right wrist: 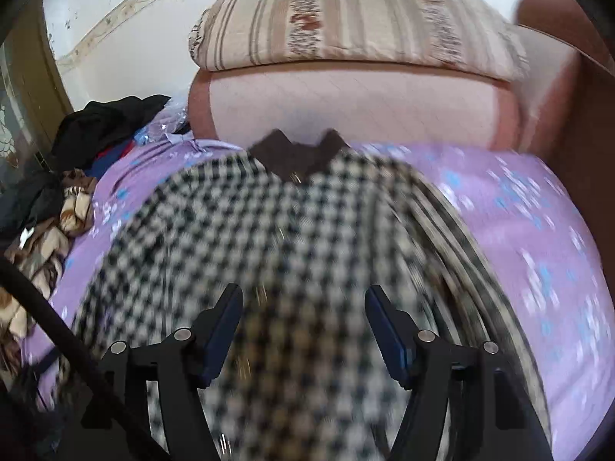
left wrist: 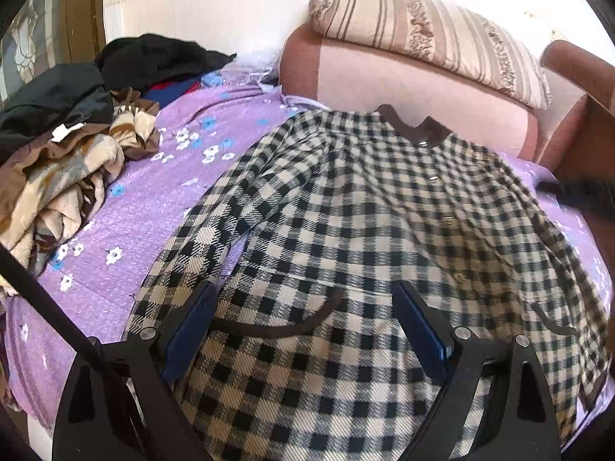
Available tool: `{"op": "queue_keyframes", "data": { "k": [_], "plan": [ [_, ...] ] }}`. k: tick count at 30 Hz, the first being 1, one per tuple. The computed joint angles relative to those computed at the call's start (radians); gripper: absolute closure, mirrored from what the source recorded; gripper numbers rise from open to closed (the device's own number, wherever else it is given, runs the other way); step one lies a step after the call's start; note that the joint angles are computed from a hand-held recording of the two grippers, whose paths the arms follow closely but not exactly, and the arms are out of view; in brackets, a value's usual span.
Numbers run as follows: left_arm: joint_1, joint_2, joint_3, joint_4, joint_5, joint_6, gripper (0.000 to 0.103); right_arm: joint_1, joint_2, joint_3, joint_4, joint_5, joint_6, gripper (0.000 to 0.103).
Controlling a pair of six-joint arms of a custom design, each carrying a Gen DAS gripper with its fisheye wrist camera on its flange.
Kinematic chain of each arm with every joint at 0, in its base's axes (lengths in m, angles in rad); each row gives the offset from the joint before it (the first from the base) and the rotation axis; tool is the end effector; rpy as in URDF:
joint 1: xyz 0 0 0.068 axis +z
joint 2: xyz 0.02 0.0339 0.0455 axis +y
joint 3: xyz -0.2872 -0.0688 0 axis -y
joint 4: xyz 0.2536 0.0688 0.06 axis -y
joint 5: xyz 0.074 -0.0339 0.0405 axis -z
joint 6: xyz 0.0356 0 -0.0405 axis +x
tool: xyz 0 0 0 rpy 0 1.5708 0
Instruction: Fold large clothes
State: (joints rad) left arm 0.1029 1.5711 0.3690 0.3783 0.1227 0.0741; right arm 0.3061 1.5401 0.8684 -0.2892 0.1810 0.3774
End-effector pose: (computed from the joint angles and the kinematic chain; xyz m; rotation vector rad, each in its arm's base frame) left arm 0.2409 0.0205 0.1055 0.0231 2.3873 -0.0634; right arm 0.2970 0.0871 0.2003 0.1610 2.5042 0.0501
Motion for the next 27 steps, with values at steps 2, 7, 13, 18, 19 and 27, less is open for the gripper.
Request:
{"op": "queue_keyframes", "data": {
  "k": [2,7,13,18,19,27],
  "plan": [
    [-0.017,-0.075,-0.043,-0.013,-0.006,-0.001,0.012,0.069,-0.157,-0.146,-0.001,0.078,0.06,0.032],
    [-0.098,-0.336,-0.155,-0.114,-0.083,-0.022,0.011,0.244,-0.442,-0.353,-0.103,0.234,0.291,0.032],
    [-0.184,-0.677,-0.232,-0.363,-0.15,-0.061,0.012,0.472,-0.625,-0.427,-0.303,0.435,0.514,0.032],
    [-0.191,-0.844,-0.256,-0.556,-0.143,-0.115,0.011,0.681,-0.606,-0.42,-0.449,0.618,0.708,0.032],
    [-0.193,-0.862,-0.259,-0.584,-0.14,-0.12,0.011,0.69,-0.604,-0.417,-0.455,0.625,0.718,0.032],
    [-0.233,-0.957,-0.275,-0.702,-0.151,-0.17,0.011,0.787,-0.536,-0.403,-0.478,0.671,0.804,0.03]
  ]
}}
